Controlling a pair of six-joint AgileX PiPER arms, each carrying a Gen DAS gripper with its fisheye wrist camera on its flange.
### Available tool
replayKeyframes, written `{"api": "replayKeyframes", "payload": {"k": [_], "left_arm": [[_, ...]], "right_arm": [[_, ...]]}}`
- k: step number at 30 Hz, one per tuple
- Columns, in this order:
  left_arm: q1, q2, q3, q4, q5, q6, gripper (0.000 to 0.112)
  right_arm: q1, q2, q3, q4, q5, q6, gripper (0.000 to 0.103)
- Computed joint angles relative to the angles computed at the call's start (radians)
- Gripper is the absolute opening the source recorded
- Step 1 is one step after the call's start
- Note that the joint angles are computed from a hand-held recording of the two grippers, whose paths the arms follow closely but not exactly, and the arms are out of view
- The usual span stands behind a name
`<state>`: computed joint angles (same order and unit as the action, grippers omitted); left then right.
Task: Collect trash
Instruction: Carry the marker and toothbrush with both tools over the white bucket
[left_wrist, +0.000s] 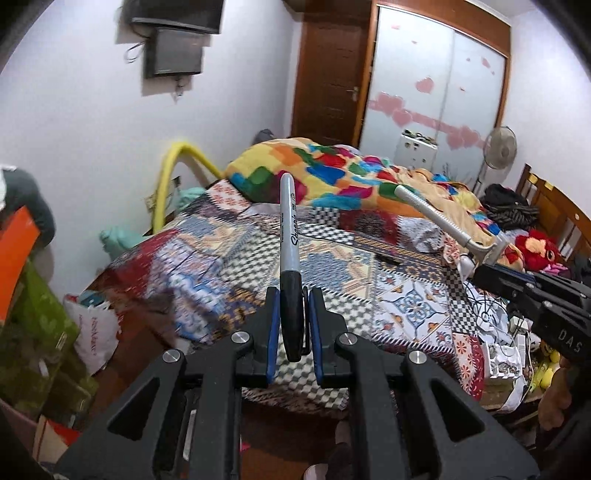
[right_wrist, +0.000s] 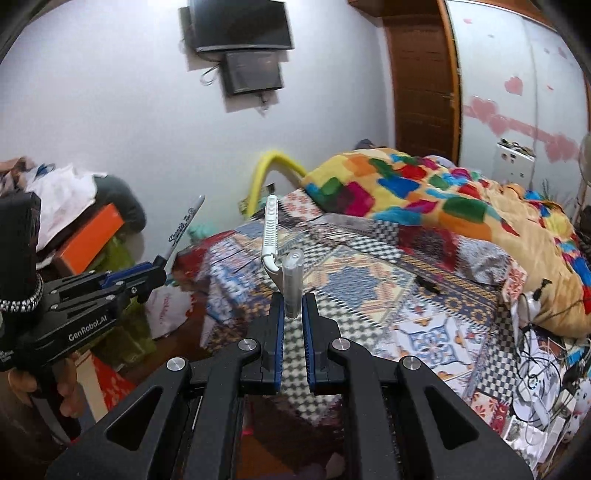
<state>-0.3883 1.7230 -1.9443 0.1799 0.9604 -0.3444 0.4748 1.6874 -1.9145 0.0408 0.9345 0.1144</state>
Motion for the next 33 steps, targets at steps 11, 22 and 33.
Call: {"api": "replayKeyframes", "payload": {"k": [11,22,33], "left_arm": [[0.172,-0.267,0.413,-0.034,-0.077,0.004,0.014],[0.366,-0.37,0.743,-0.186,-0.166,0.118,0.014],[0.519,-0.268,0.949,-0.342,-0.251,0.283,0.014]], "right_arm": [[0.168,0.074,-0.009,0.004,0.008,0.027,0.009],[0.284,0.2,-0.091,-0.023,0.076,0.051,0.009],[0.342,0.425,-0.258,-0.016,0.199,0.068,0.009]]}}
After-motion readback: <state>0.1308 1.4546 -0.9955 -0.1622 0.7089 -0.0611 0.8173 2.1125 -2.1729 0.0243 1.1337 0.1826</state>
